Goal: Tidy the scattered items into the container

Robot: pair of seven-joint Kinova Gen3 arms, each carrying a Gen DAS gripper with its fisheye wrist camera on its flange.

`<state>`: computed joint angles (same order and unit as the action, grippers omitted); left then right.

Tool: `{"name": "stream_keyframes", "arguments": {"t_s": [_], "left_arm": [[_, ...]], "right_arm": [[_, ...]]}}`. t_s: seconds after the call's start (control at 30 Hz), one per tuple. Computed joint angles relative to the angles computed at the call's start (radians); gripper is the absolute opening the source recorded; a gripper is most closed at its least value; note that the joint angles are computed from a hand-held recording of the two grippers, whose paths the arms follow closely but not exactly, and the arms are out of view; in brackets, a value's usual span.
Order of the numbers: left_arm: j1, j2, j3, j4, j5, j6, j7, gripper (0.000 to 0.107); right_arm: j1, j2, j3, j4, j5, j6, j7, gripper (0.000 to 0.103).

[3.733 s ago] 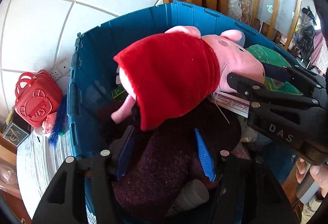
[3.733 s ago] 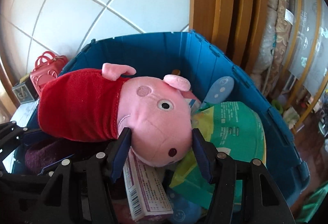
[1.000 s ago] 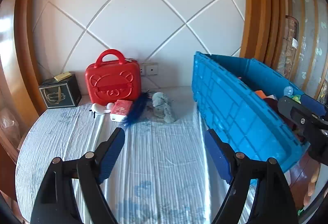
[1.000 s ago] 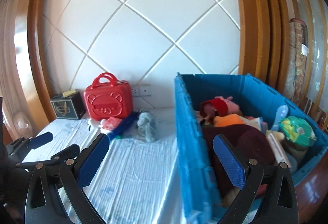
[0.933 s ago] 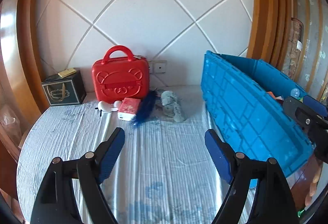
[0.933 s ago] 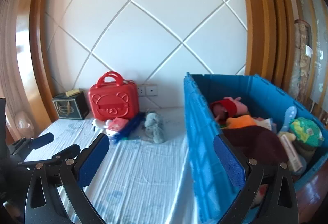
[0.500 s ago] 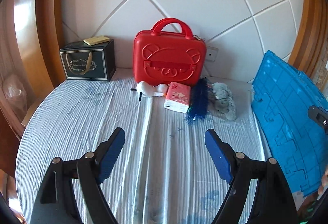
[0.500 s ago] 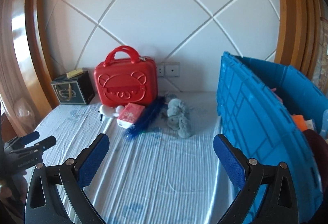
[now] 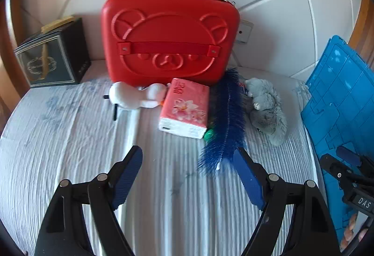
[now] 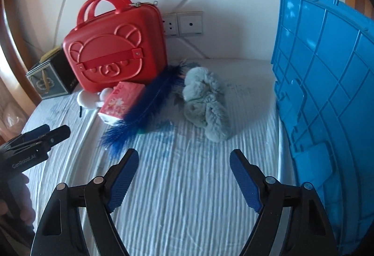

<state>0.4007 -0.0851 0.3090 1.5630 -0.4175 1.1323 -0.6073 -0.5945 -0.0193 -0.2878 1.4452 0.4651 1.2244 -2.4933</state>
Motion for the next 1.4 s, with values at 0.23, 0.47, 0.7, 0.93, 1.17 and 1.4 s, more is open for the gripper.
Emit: {"name": "stream_keyframes", "arguments": {"t_s": [0.23,0.47,0.7,0.93,1.17,1.4], "left_arm": [[0.053,0.21,-0.055,-0.046,0.034,-0.083,-0.085,0.061],[0.092,0.166,-0.119,0.05,0.063,-0.111,-0.044,0.018],[0.047,-0.04,-0.065,0.195,0.05,0.028,-0.01,0.018],[-0.046,-0.228,-0.034,0.301,0.102,0.241,-0.054,0.039],[-0.17,-0.362,0.035,0.31,0.137,0.364,0.004,0.069],[-0.267,-0.447,0.134,0.263,0.209,0.417,0.034,0.069]], "right_arm": [[0.059,0.021,0.053,0.059,-0.059,-0.087,0.048,0.084],[0.07,0.048,0.064,0.095,-0.111,-0.14,0.092,0.08],[0.026,0.063,0.044,0.11,-0.155,-0.189,0.112,0.067],[-0.048,0.093,0.015,0.088,-0.217,-0.204,0.151,0.07],[-0.121,0.126,0.01,0.043,-0.226,-0.174,0.177,0.089],[-0.161,0.128,0.012,0.033,-0.202,-0.15,0.189,0.089]]}}
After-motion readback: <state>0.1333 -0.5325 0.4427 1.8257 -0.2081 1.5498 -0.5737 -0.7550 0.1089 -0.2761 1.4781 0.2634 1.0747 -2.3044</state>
